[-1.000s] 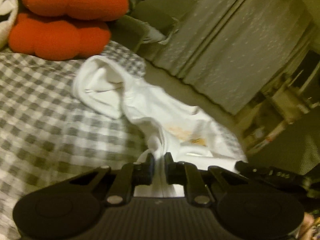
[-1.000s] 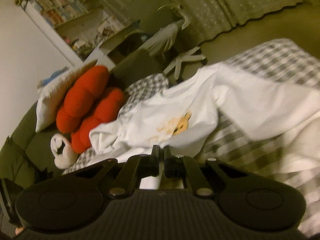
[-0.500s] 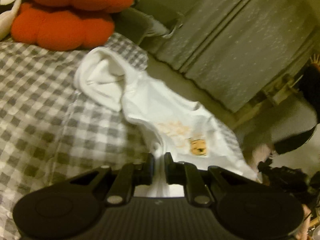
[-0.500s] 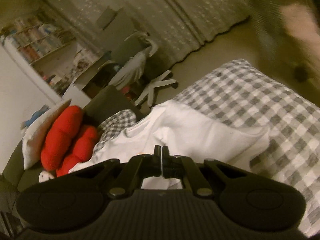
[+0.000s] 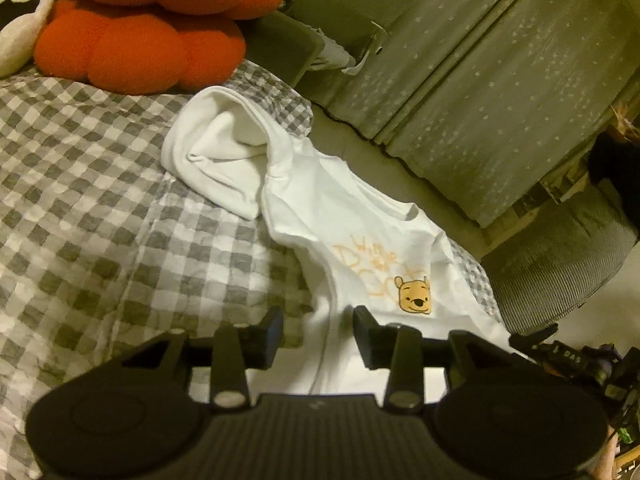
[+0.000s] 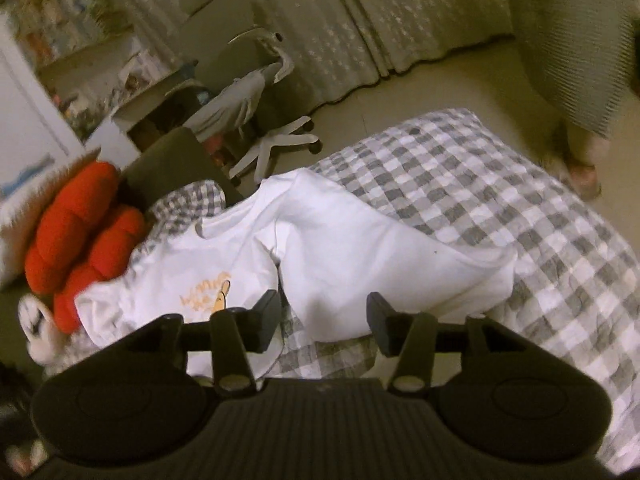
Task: Fold clothes
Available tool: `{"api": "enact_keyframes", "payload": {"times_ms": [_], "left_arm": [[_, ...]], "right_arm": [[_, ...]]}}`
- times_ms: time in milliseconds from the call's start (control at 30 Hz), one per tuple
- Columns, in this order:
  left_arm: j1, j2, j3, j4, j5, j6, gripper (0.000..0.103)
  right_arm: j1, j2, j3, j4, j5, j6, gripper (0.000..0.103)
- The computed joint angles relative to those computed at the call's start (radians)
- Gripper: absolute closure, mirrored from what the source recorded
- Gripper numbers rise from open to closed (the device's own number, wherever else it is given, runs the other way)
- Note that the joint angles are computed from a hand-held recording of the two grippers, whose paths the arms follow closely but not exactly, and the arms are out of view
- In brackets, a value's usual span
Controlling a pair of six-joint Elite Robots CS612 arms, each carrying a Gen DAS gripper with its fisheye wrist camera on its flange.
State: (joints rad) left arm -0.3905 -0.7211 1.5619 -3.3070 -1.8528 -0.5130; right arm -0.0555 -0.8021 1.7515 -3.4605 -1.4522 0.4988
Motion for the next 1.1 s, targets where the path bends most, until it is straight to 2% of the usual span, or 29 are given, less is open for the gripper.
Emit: {"api": "enact_keyframes", "payload": {"times_ms": [100,233,367,400,433,500,567,600,733,800,900,933,1000,1067,1100], "left_arm": [[-0.004,0.000,-0.002,0.005,-0.011,0.024,0.063],[-0.014,-0.007,0.003,0.014,0.014,0.075,0.061],[-0.017,-0.007,0.002,0.035,0.019,0.091,0.061],[-0.019,-0.007,0.001,0.040,0.022,0.094,0.061],[-0.020,-0.007,0.001,0.042,0.026,0.096,0.061],[-0.025,-0.008,0.003,0.046,0.040,0.107,0.063],[-0.030,-0.010,0.006,0.049,0.056,0.119,0.063],[-0.030,-0.010,0.006,0.049,0.059,0.121,0.063],[-0.030,-0.009,0.007,0.047,0.063,0.122,0.064],[-0.029,-0.010,0.007,0.048,0.063,0.121,0.065],[-0.027,-0.009,0.007,0.050,0.061,0.121,0.065],[-0.027,-0.010,0.007,0.052,0.062,0.124,0.065],[-0.028,-0.017,0.011,0.064,0.068,0.142,0.065],[-0.029,-0.023,0.015,0.076,0.072,0.165,0.065],[-0.029,-0.026,0.017,0.083,0.072,0.179,0.065]], "right_arm": [[0.016,0.006,-0.016,0.038,-0.043,-0.075,0.051],[0.031,0.019,-0.040,0.096,-0.083,-0.168,0.051],[0.048,0.041,-0.065,0.128,-0.135,-0.279,0.051],[0.054,0.048,-0.071,0.126,-0.156,-0.307,0.055],[0.059,0.056,-0.078,0.118,-0.183,-0.331,0.068],[0.065,0.068,-0.091,0.103,-0.226,-0.364,0.085],[0.066,0.072,-0.101,0.098,-0.250,-0.359,0.093],[0.066,0.074,-0.107,0.094,-0.266,-0.357,0.094],[0.076,0.090,-0.128,0.045,-0.422,-0.377,0.096],[0.068,0.096,-0.135,0.043,-0.442,-0.360,0.097],[0.049,0.091,-0.124,0.053,-0.382,-0.321,0.097],[0.045,0.088,-0.119,0.051,-0.358,-0.321,0.093],[0.047,0.080,-0.106,0.040,-0.338,-0.347,0.083],[0.050,0.070,-0.091,0.024,-0.319,-0.371,0.068],[0.051,0.064,-0.080,0.010,-0.302,-0.380,0.054]]}}
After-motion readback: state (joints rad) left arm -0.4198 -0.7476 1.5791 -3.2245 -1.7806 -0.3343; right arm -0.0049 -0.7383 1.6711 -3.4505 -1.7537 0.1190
